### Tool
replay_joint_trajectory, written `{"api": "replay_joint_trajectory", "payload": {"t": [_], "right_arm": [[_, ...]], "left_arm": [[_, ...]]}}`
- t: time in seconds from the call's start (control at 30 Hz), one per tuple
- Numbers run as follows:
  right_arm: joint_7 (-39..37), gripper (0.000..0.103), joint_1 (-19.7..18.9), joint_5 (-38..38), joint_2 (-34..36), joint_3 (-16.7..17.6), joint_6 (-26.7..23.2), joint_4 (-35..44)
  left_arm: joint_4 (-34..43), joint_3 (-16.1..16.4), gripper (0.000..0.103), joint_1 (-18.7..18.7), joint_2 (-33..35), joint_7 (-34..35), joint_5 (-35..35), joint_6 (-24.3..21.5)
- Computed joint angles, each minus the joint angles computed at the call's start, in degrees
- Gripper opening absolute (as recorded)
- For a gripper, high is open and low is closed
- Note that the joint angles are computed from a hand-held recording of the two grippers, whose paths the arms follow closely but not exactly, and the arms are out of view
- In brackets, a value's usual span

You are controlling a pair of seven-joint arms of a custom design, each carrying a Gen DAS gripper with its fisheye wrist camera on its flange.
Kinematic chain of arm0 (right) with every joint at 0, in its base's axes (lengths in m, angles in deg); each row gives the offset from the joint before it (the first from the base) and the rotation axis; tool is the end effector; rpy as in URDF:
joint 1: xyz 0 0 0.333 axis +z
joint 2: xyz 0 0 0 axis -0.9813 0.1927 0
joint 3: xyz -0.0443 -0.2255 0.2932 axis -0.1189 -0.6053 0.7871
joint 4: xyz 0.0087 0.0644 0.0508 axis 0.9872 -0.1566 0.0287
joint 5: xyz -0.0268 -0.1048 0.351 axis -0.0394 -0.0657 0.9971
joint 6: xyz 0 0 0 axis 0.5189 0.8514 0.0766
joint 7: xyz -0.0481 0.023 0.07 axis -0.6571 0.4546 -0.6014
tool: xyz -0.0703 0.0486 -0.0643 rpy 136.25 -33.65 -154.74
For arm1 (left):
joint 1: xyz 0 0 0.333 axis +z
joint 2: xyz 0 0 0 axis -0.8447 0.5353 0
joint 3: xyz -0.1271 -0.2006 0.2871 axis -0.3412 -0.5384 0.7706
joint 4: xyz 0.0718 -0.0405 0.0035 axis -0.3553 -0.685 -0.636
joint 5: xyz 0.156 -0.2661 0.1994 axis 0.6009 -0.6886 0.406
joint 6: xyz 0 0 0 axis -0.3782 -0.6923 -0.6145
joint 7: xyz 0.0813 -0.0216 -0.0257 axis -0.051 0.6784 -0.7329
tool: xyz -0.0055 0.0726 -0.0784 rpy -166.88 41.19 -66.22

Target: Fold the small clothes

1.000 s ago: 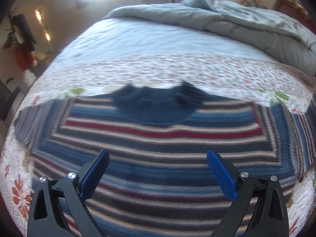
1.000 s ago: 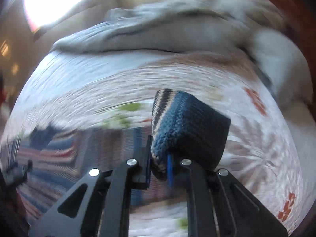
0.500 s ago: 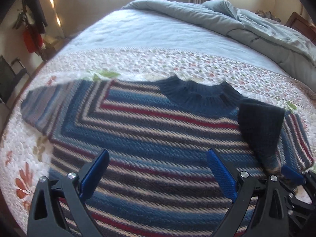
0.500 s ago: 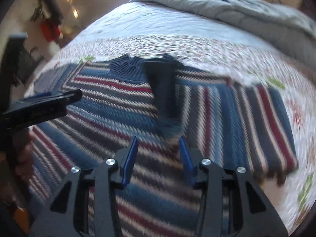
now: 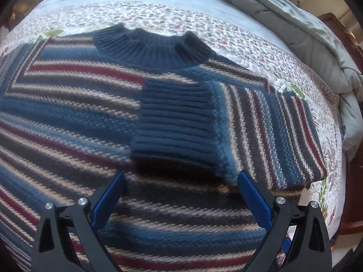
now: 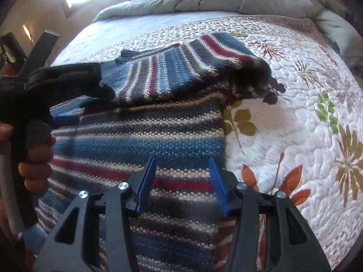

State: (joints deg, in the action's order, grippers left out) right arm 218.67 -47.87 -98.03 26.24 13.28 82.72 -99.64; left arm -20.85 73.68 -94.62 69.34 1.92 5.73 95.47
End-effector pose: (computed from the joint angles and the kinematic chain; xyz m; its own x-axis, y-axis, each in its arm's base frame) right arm 0.3164 0.3410 0.5112 -0.3364 -0.9351 -0.1113 -0.8054 0.3469 -0.4805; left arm 0.5087 -0.5347 0.4956 -0.2153 -0.9412 0.2603 -0.9543 0.1461 -0.2609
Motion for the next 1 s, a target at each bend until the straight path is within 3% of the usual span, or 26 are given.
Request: {"api": "replay_joint_trajectory", "payload": {"t": [0.1,0.2,0.23,0.3,0.37,0.43,0.7,0.83,1.0], "right_arm": [[3.1,0.051,-0.8,-2.9,-1.1,0.6,-0.4,0.1],[7.3,0.056,-2.1,-5.2,-3.0,0.8,0.5,-1.3],[8.2,0.056,-2.3,-5.8,-3.3,1.1,0.2,-1.6],[7.2,0.056,-2.3,-5.7,-3.8,0.6,0.4,-2.4],[7.2,0.056,-2.6,-5.4,-4.4,0.5,0.1,-3.2],[8.8,0.056,-3.1,-5.8,-5.9,0.5,0.7,-4.7],[8.1,0.056,-3.9,-4.9,-5.9,0.6,-0.8,-5.6],[6.7,0.056,-4.0,-5.4,-4.2,0.0,0.5,-4.8],[-1.5,0.056,-3.8,-7.0,-0.2,-1.1,-0.4,-1.2]], "left_arm": [[2.6,-0.2,0.093,-0.5,2.0,-0.7,-0.7,1.3],[8.3,0.9,0.062,-1.9,5.3,-2.1,0.1,-1.6],[10.1,1.6,0.042,-2.6,6.2,-2.7,0.9,-2.9],[11.6,1.7,0.021,-2.6,7.2,-2.6,1.1,-2.3],[10.9,1.2,0.009,-1.5,6.9,-2.3,-0.1,-0.1],[9.1,1.6,0.008,-0.7,5.3,-2.2,-0.6,3.2],[8.9,9.0,0.008,-1.2,1.7,-4.6,14.0,5.2],[5.6,6.9,0.008,3.4,2.1,-3.2,12.1,5.1],[-2.9,4.3,0.009,7.0,0.9,-2.5,5.8,10.5]]}}
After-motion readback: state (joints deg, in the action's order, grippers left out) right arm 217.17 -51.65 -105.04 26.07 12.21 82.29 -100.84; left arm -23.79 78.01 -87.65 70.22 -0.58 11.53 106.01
